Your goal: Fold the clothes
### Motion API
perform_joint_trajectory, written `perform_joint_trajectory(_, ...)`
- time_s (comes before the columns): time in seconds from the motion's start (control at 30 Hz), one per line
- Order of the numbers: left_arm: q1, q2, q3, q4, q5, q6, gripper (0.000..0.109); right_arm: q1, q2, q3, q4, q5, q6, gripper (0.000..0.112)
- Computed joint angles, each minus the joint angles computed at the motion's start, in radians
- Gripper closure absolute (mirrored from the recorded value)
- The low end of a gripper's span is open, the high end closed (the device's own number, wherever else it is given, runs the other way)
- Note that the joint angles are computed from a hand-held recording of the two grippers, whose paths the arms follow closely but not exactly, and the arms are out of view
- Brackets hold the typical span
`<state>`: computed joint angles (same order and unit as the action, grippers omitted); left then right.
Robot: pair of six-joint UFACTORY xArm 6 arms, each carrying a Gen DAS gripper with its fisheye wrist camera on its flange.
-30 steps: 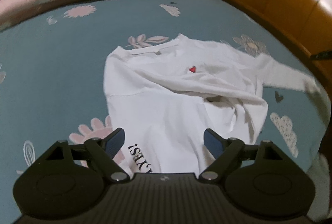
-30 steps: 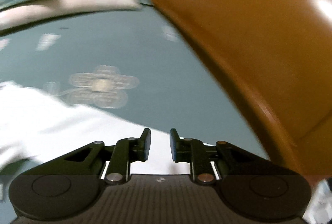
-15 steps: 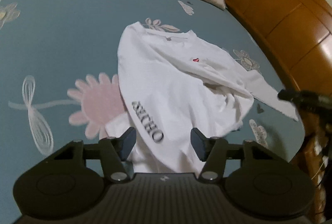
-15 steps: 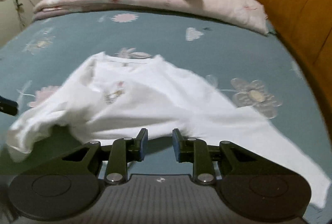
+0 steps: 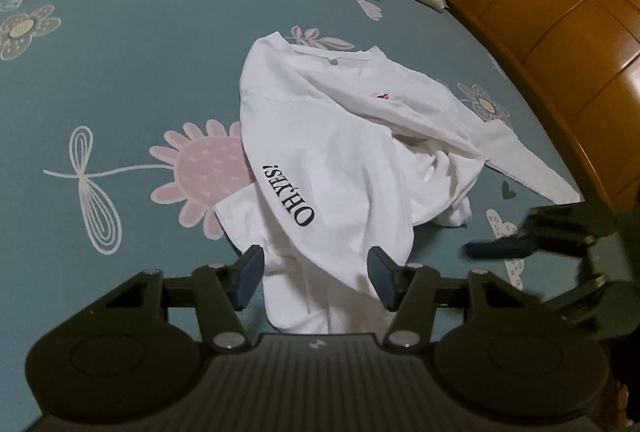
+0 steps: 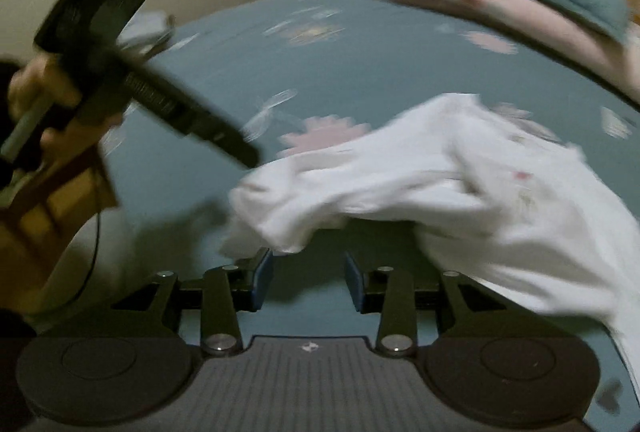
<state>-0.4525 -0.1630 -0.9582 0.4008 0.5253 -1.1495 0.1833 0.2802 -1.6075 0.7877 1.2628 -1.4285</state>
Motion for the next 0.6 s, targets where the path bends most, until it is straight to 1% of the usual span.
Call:
perform_joint_trajectory(0.1, -0.008, -0.019, 0.01, 0.024, 0.023, 0.009, 0.051, 0.056, 0.005, 0.014, -0.046, -0.029, -0.003, 0.069)
perform_joint_trajectory(0.2, -0.012, -0.044, 0.031, 0.042, 0.037, 0.025, 0.049, 0.102, 0.03, 0.011, -0.079, -0.058, -0.011, 0.069)
perform_joint_trajectory(0.23, -0.013, -0.053, 0.041, 0.048, 0.041, 0.031, 0.048, 0.113, 0.028, 0.022, -0.077, -0.072, -0.027, 0.071)
perform_joint_trajectory(0.27, -0.013, -0.062, 0.05, 0.051, 0.045, 0.037, 0.048, 0.124, 0.026, 0.032, -0.074, -0.087, -0.043, 0.086)
perform_joint_trajectory(0.3, -0.013, -0.071, 0.06, 0.052, 0.049, 0.045, 0.048, 0.133, 0.026, 0.036, -0.068, -0.095, -0.051, 0.098)
perform_joint_trajectory(0.33, -0.013, -0.08, 0.07, 0.054, 0.053, 0.052, 0.048, 0.137, 0.031, 0.026, -0.052, -0.089, -0.042, 0.103)
perform_joint_trajectory(0.43, -0.01, -0.109, 0.106, 0.059, 0.06, 0.073, 0.048, 0.15, 0.061, -0.031, -0.003, -0.061, 0.001, 0.104)
perform_joint_trajectory(0.5, -0.008, -0.129, 0.128, 0.075, 0.071, 0.077, 0.048, 0.158, 0.107, -0.113, 0.021, -0.025, 0.067, 0.104)
perform_joint_trajectory(0.6, 0.001, -0.156, 0.162, 0.073, 0.064, 0.084, 0.048, 0.188, 0.187, -0.249, 0.052, -0.02, 0.169, 0.104)
